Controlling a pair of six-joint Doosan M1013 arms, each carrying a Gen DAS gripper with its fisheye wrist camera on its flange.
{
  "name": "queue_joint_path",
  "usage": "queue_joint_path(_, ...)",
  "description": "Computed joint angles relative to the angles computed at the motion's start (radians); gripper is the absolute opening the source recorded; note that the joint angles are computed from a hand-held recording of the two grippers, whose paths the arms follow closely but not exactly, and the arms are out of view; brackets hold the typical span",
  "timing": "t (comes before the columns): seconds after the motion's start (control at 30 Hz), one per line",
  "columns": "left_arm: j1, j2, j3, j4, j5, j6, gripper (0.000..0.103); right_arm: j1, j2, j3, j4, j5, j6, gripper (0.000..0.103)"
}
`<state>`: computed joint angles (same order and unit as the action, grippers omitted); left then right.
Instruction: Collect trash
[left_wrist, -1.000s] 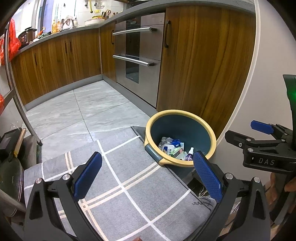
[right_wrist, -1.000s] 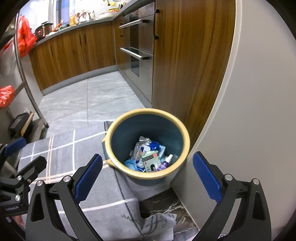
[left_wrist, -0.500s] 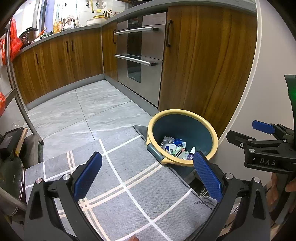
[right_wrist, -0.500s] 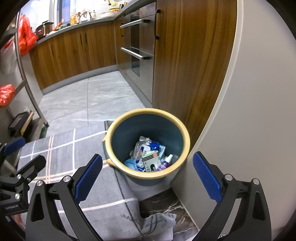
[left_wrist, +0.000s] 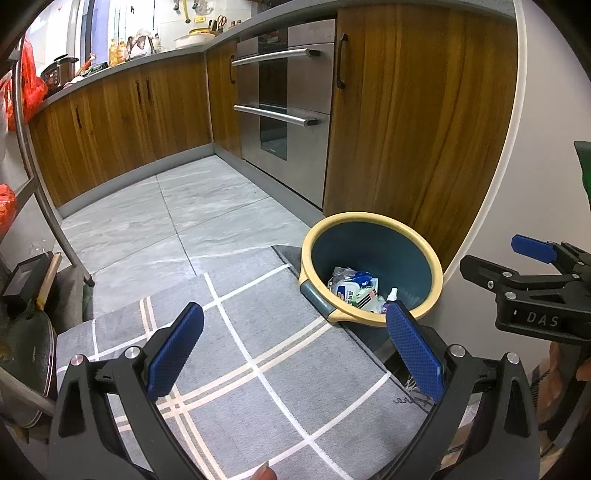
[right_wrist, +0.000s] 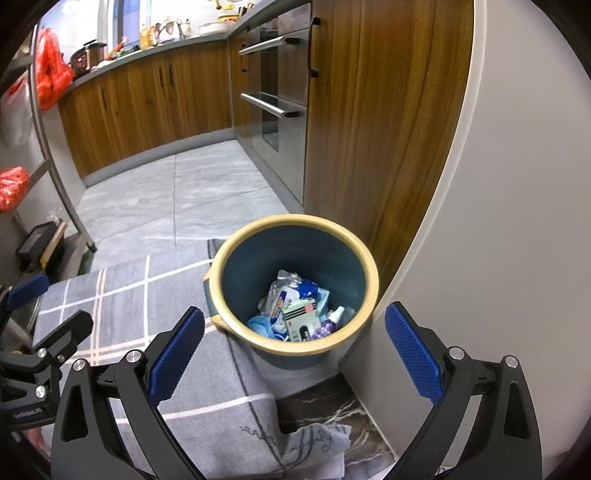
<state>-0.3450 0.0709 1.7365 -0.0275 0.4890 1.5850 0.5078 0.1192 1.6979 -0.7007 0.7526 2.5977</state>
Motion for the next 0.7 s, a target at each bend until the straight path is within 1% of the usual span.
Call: queue_joint_path(0.7, -0.004, -0.002, 0.007, 0.001, -0.022, 0.011, 0.097, -0.004, 0.0, 0.0, 0.005, -0.003, -0.011, 0.098)
